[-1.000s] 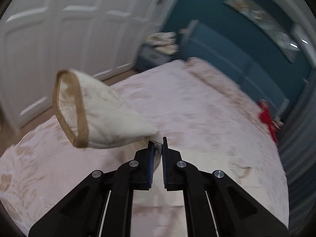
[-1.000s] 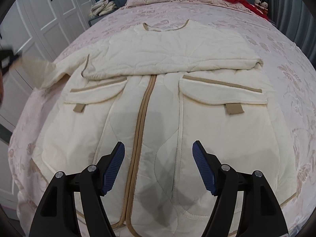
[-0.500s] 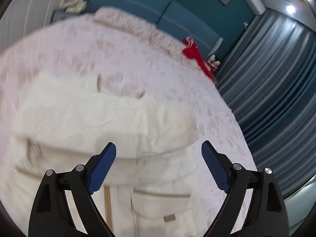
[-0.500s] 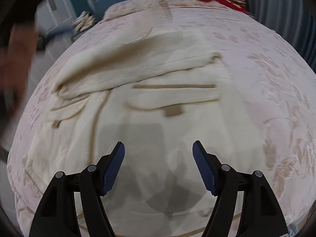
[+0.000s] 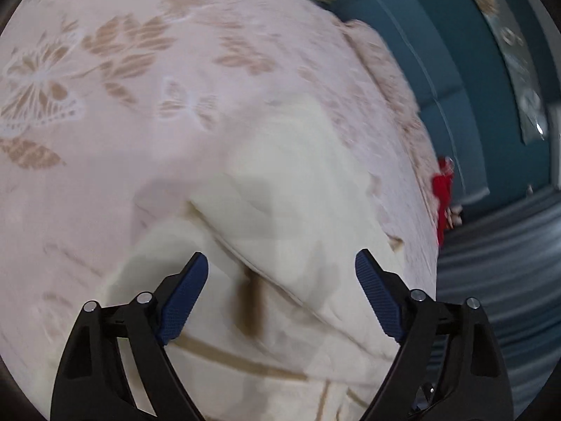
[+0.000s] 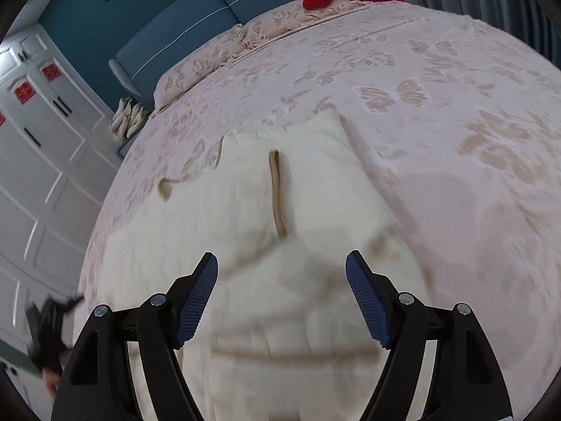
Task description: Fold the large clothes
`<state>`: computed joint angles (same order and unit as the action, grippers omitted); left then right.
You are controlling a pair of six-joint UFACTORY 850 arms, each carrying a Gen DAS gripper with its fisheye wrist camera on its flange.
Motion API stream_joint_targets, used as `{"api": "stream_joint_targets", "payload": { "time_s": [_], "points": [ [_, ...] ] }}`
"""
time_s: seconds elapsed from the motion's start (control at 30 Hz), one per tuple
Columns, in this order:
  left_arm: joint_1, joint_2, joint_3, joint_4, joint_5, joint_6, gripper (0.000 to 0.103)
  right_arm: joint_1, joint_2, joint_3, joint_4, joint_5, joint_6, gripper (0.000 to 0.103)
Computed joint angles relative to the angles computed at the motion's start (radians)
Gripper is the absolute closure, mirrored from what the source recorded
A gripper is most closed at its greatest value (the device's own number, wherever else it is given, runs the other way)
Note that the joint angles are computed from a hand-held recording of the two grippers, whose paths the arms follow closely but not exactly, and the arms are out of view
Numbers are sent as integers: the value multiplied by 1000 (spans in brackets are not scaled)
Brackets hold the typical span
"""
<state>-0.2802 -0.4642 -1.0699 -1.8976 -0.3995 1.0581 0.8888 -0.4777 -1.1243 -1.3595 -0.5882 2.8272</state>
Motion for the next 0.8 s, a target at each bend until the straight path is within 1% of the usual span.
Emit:
{"api": "stream_joint_targets", "payload": {
  "time_s": [0.03,0.07,0.1,0.13,0.17,0.2,0.23,0.27,0.3,0.33,0.37,0.4,0.47,0.5,0.53,0.57,0.6,0.63,0.67,0.73,0.77,0.8],
  "points": [
    [7,-22,-19,17,-9,-17,21,-25,-13,0,-62,32,76,29],
    [9,-26,-9,4,-11,2,23,-44,-22,2,-128,64,153,29],
    [10,-39,-22,19,-6,-12,23,-70,-40,-4,-172,112,218,29],
    [9,-52,-37,33,-1,-22,24,-89,-60,-20,-184,149,242,29],
    [-1,-70,-61,45,15,-38,27,-98,-78,-34,-210,169,266,30],
    [-3,-77,-69,58,26,-46,31,-102,-90,-46,-204,177,252,33],
    [-6,-81,-76,88,50,-66,46,-104,-103,-71,-176,181,196,57],
    [-9,-82,-85,140,74,-106,67,-105,-108,-85,-166,191,159,90],
    [-9,-82,-87,181,94,-136,73,-102,-107,-92,-173,194,146,90],
    [-9,-70,-82,179,106,-131,83,-85,-90,-88,-212,156,174,90],
    [-6,-65,-80,150,114,-90,91,-58,-61,-76,-256,98,192,90],
    [-6,-46,-65,111,126,-36,92,-38,-42,-70,-257,60,168,90],
    [-3,-2,-24,-20,132,137,93,18,-3,-60,-198,-40,50,90],
    [-3,5,-14,-49,131,178,93,41,4,-58,-154,-73,-13,90],
    [-9,12,-1,-63,145,211,94,54,-1,-60,-95,-84,-80,91],
    [-17,11,2,-69,168,233,94,55,-11,-67,-46,-81,-131,95],
    [-26,8,5,-70,192,251,94,49,-32,-67,19,-50,-180,96],
    [-35,-2,3,-49,212,241,94,40,-42,-65,43,-23,-188,97],
    [-41,-11,4,-22,225,217,94,32,-55,-48,52,17,-158,97],
    [-47,-20,12,-52,234,253,94,20,-76,-35,49,59,-124,97],
    [-54,-23,13,-80,246,293,94,16,-83,-25,28,81,-92,97],
    [-63,-24,14,-140,267,370,94,15,-88,-18,16,92,-76,97]
  ]
}}
